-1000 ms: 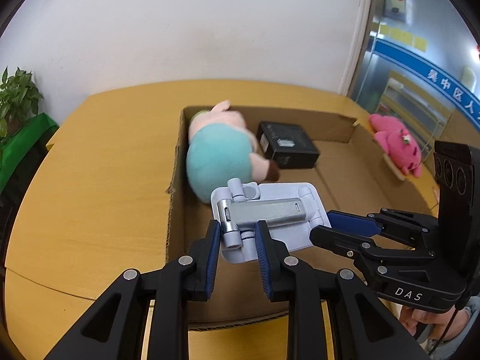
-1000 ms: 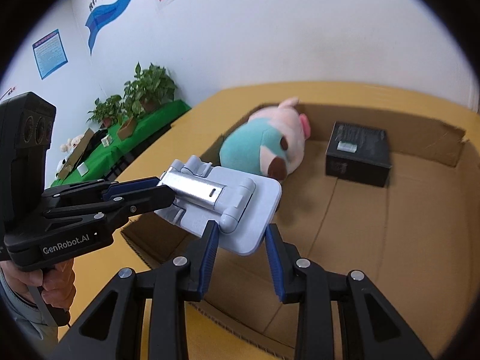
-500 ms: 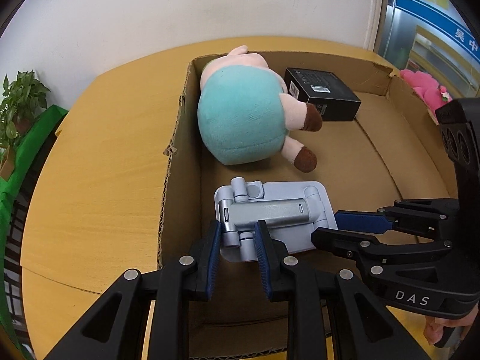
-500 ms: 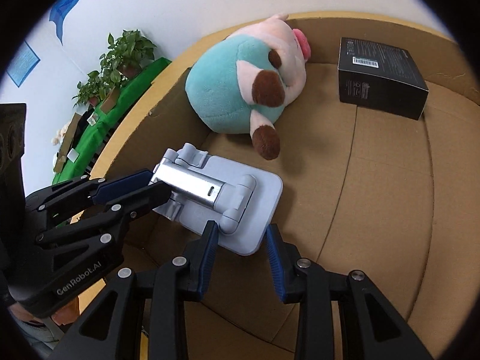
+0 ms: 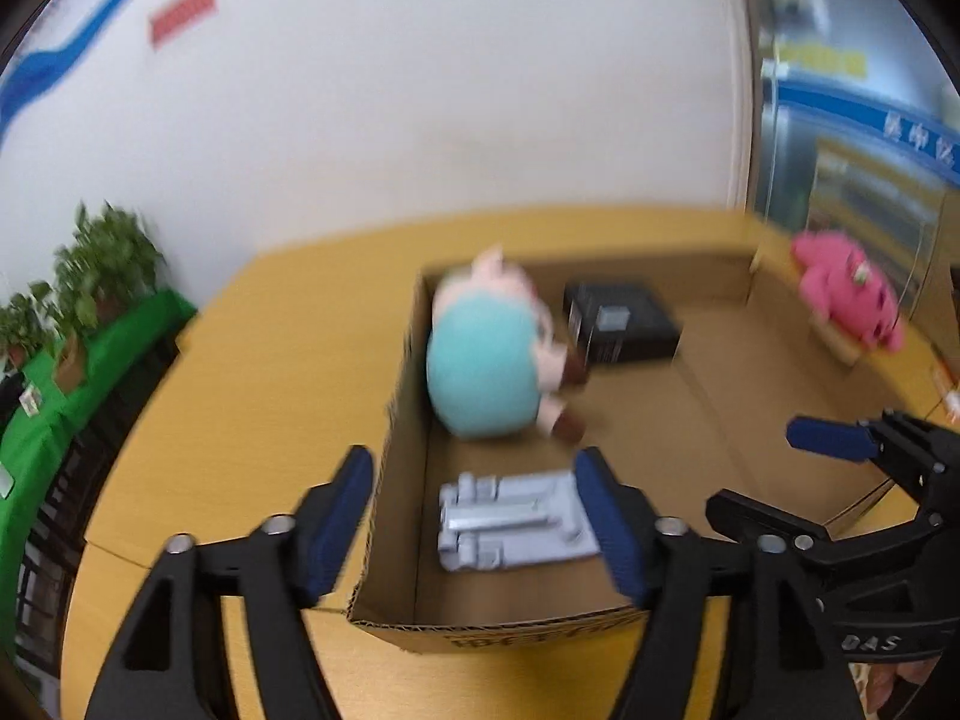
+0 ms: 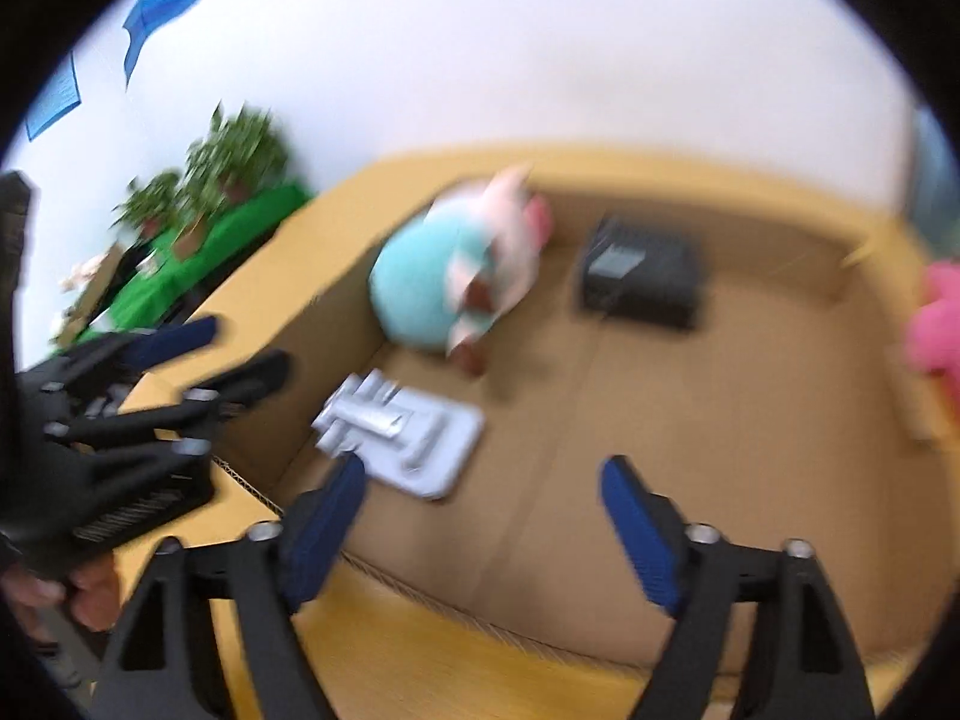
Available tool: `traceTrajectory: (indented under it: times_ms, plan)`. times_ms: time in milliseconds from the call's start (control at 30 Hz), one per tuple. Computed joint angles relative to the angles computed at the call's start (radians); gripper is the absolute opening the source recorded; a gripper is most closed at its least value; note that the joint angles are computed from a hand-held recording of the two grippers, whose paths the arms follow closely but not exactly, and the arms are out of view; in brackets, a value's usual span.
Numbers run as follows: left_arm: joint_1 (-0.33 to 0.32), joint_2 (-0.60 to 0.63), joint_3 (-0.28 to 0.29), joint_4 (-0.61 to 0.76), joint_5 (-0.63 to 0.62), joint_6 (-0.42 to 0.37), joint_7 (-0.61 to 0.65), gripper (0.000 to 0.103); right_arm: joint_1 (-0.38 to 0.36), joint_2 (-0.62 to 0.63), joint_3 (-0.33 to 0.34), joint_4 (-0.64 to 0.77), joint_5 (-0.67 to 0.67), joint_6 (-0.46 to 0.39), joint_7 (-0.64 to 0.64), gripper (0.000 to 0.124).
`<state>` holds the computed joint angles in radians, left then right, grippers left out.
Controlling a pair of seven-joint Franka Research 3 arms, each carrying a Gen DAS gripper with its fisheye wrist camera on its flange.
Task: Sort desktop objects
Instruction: 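Open the left gripper and pull it back toward the white phone case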
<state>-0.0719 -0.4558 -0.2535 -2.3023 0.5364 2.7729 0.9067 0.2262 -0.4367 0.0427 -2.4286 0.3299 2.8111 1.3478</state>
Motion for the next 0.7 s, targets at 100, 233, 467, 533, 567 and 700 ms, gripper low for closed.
traceTrajectory:
  times_ms: [100, 233, 467, 533, 567, 700]
  plan:
    - [0.150, -0.152, -0.133, -0.096, 0.158, 0.172, -0.225, 0.095, -0.088, -0.138, 0.058, -0.112, -0.069, 0.071, 0.086, 0.082]
    - [0.196, -0.251, -0.210, -0.140, 0.197, 0.213, -0.312, 0.095, -0.118, -0.274, 0.064, -0.214, -0.089, 0.091, 0.137, 0.082]
    - [0.060, -0.266, -0.147, -0.172, 0.089, 0.164, -0.293, 0.095, -0.188, -0.419, 0.082, -0.289, -0.158, 0.045, 0.154, 0.082]
    - [0.050, -0.283, -0.148, -0.179, 0.078, 0.158, -0.296, 0.095, -0.198, -0.458, 0.079, -0.304, -0.167, 0.044, 0.158, 0.082]
    - [0.043, -0.292, -0.148, -0.180, 0.074, 0.152, -0.293, 0.095, -0.196, -0.465, 0.076, -0.306, -0.167, 0.044, 0.160, 0.082]
    - [0.041, -0.310, -0.158, -0.178, 0.073, 0.140, -0.287, 0.095, -0.198, -0.496, 0.074, -0.312, -0.172, 0.035, 0.161, 0.082]
